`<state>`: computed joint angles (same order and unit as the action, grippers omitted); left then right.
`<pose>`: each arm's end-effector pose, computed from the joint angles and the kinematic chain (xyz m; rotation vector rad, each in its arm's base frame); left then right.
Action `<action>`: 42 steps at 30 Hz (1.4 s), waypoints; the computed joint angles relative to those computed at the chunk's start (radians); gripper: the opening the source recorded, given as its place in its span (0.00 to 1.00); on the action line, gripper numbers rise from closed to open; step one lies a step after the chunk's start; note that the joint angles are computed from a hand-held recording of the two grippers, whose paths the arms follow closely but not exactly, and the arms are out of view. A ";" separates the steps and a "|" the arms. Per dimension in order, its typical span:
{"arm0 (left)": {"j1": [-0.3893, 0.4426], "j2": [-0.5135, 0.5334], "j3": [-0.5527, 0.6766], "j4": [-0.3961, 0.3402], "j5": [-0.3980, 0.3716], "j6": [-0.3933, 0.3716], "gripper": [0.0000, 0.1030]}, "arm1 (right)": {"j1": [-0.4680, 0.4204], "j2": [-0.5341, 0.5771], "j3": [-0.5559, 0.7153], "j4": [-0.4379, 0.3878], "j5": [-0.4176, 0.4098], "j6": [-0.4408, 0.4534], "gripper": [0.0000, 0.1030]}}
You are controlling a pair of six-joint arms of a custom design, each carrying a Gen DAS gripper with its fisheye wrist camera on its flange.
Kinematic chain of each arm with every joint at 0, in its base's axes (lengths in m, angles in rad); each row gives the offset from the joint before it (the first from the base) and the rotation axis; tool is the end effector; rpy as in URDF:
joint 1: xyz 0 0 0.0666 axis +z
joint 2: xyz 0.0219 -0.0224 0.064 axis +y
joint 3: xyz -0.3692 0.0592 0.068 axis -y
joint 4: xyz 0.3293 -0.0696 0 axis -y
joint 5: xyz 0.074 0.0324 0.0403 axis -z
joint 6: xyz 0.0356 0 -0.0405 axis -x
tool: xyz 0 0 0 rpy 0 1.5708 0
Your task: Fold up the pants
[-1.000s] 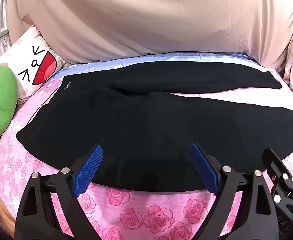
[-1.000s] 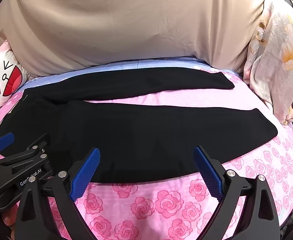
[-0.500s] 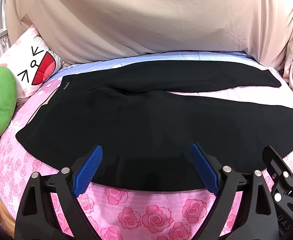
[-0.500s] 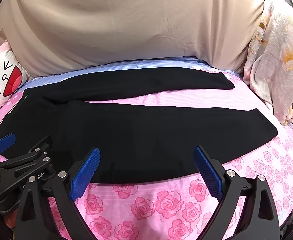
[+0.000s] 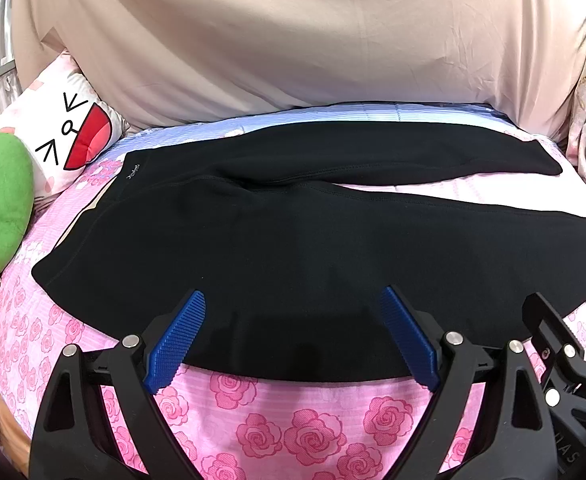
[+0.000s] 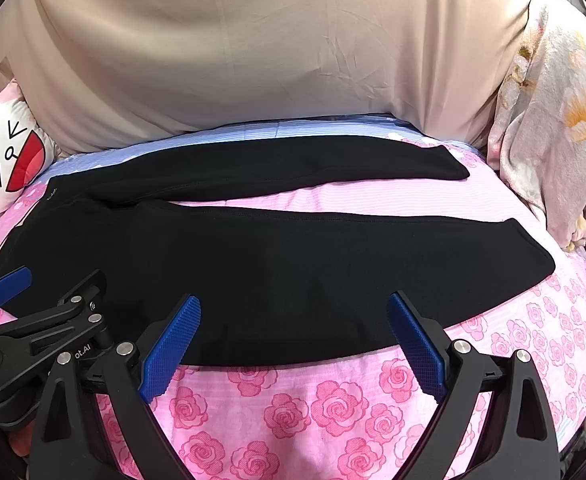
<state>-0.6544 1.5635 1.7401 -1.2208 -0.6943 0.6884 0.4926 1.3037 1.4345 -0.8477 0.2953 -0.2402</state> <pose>0.3803 -0.2635 0.4704 -0.2635 2.2970 0.2660 0.3556 0.1787 0.4765 -0.1319 2.2473 0.0542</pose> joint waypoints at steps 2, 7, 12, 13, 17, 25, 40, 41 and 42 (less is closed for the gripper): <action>0.000 -0.001 0.001 -0.003 -0.001 0.001 0.85 | 0.001 0.000 0.000 0.000 0.001 0.000 0.90; 0.001 0.000 0.005 -0.008 -0.002 0.002 0.85 | 0.001 0.001 0.001 -0.002 0.002 0.000 0.90; 0.000 0.001 0.005 -0.010 -0.004 0.004 0.85 | 0.001 0.001 0.002 -0.002 0.001 0.000 0.90; 0.000 0.002 0.007 -0.011 -0.004 0.004 0.85 | 0.001 0.000 0.001 -0.002 0.001 -0.001 0.90; -0.001 0.004 0.010 -0.015 -0.010 0.005 0.85 | 0.001 0.002 0.003 -0.003 0.002 0.001 0.90; -0.002 0.007 0.016 -0.020 -0.011 0.006 0.85 | -0.002 -0.002 -0.003 -0.004 -0.002 -0.001 0.90; -0.004 0.014 0.027 -0.029 -0.010 0.007 0.85 | -0.005 0.002 0.000 -0.006 -0.008 0.000 0.90; -0.004 0.015 0.029 -0.031 -0.009 0.007 0.85 | -0.005 0.001 -0.001 -0.006 -0.008 -0.001 0.90; 0.000 0.019 0.034 -0.031 -0.006 0.004 0.85 | -0.007 0.002 -0.002 -0.006 -0.011 -0.001 0.90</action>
